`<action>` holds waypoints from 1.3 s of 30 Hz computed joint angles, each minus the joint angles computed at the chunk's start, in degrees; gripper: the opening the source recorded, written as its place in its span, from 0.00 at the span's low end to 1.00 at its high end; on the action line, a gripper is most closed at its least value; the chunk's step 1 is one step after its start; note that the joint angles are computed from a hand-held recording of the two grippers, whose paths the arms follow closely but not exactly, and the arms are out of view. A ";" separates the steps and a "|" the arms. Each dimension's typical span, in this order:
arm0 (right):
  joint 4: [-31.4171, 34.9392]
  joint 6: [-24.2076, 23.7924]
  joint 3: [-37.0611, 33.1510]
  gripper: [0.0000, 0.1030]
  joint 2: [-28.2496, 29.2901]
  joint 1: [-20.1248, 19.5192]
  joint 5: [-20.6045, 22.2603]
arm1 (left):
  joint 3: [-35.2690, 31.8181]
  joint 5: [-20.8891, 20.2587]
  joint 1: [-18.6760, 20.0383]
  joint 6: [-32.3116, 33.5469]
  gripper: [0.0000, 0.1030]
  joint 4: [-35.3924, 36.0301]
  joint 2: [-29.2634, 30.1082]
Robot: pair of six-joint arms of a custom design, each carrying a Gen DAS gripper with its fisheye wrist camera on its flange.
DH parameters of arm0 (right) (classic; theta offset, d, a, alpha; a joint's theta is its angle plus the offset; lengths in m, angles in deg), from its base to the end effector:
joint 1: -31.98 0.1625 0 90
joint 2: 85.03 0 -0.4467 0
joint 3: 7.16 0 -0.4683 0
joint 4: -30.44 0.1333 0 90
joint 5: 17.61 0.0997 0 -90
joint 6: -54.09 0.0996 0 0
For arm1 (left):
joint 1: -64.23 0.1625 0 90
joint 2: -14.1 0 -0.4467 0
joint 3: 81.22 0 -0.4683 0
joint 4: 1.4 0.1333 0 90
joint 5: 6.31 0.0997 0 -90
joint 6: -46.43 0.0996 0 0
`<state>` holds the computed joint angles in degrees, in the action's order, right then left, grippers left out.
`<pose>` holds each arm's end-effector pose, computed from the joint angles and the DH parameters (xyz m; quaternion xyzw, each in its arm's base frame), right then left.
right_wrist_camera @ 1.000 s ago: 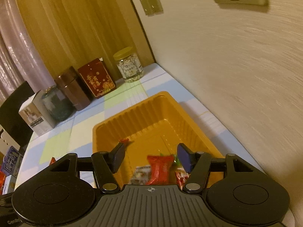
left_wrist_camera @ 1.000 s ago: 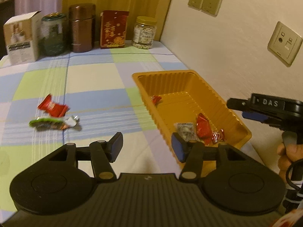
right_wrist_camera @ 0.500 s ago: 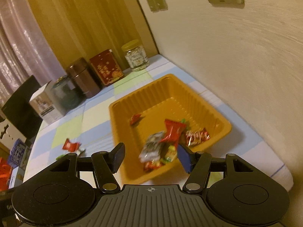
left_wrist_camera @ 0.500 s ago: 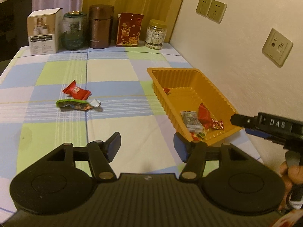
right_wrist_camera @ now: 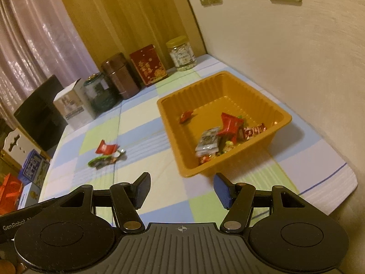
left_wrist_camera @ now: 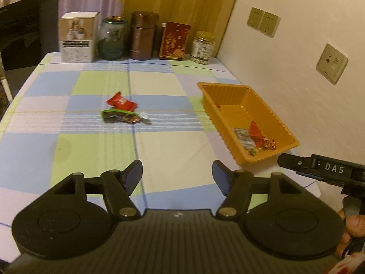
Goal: Organize snacks
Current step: 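Move both open grippers toward the red packet and green-edged packet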
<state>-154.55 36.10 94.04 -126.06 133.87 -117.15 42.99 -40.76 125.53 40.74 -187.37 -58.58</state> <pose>0.2601 -0.6686 0.0258 0.2211 -0.9252 0.2935 0.0951 -0.0679 -0.5727 0.2519 -0.0093 0.8378 -0.4472 0.3132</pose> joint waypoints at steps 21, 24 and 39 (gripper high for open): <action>1.50 -2.50 -0.81 0.60 2.32 2.63 1.21 | 3.88 4.08 1.27 -0.66 0.65 0.10 -6.48; 1.99 -3.31 -1.75 0.60 3.18 3.03 1.19 | 3.51 3.89 2.04 0.00 0.65 0.28 -6.51; 11.12 -16.36 -16.51 0.60 13.75 4.63 4.65 | -3.79 -0.12 10.13 11.31 0.66 0.62 -4.56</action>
<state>-143.43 19.75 77.52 -112.31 138.50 -112.51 39.20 -40.89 135.66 52.05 -186.75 -63.14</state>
